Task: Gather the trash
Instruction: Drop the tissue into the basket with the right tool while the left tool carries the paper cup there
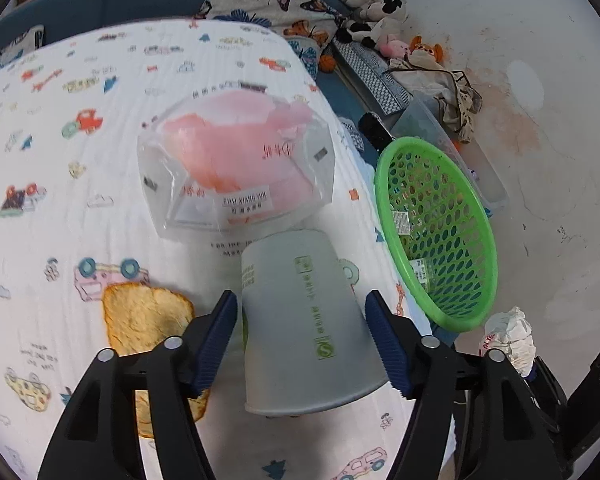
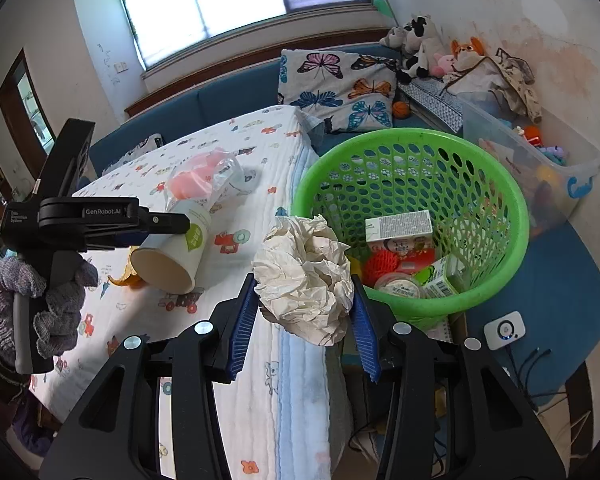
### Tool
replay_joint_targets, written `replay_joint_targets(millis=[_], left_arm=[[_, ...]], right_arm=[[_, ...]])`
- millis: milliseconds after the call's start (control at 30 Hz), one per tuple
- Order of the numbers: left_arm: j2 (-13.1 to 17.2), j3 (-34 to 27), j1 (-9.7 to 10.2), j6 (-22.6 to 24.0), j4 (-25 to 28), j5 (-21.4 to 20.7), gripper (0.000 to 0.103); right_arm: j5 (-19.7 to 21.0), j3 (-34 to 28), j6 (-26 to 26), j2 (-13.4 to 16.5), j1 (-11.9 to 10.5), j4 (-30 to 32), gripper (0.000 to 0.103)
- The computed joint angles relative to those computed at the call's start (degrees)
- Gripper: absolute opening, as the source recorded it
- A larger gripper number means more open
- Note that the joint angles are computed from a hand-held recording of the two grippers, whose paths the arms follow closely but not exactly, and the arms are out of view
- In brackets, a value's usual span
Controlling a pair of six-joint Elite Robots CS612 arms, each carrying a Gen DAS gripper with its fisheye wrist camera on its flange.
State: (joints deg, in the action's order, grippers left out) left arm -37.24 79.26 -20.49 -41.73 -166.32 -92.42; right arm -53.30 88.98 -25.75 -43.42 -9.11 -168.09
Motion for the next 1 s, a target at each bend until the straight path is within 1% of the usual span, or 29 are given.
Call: replay_joint_targets(millis=[133, 167, 200, 300, 467, 667, 867, 967, 1000], left_arm=[[0.45, -0.34, -0.05, 0.21, 0.21, -0.97, 0.067], [0.53, -0.42, -0.07, 0.40, 0.19, -0.94, 0.066], [0.59, -0.28, -0.12, 1.02, -0.59, -1.15, 0.062], [0.36, 0.05, -0.26, 1.65, -1.20, -0.69, 0.061], [-0.73, 1.49, -0.43, 2.36, -3.31, 0.10, 0.060], [-2.21, 2.47, -0.91, 4.24, -6.04, 1.22, 0.060], [-2.31, 0.34, -1.26, 6.47, -6.08, 2.11, 0.060], [-1.89, -1.61, -1.45, 7.55, -5.17, 2.46, 0.060], [-1.71, -2.34, -1.57, 8.11, -4.84, 2.68, 0.060]], right_arm=[[-0.19, -0.32, -0.39, 0.16, 0.07, 0.56, 0.046], [-0.30, -0.44, -0.32, 0.24, 0.10, 0.67, 0.046], [-0.43, -0.62, -0.25, 0.35, 0.12, 0.88, 0.046], [-1.01, -1.06, -0.02, 0.56, 0.18, 1.08, 0.046], [-1.87, -2.54, 0.81, 1.17, 0.08, 1.57, 0.046], [-4.73, -5.61, 2.39, 2.81, 0.26, 1.43, 0.047], [-6.46, -9.30, 4.94, 4.75, 0.02, 2.48, 0.047], [-6.15, -10.76, 5.57, 5.51, -0.20, 3.49, 0.048], [-6.24, -11.13, 5.78, 5.77, -0.21, 3.48, 0.050]])
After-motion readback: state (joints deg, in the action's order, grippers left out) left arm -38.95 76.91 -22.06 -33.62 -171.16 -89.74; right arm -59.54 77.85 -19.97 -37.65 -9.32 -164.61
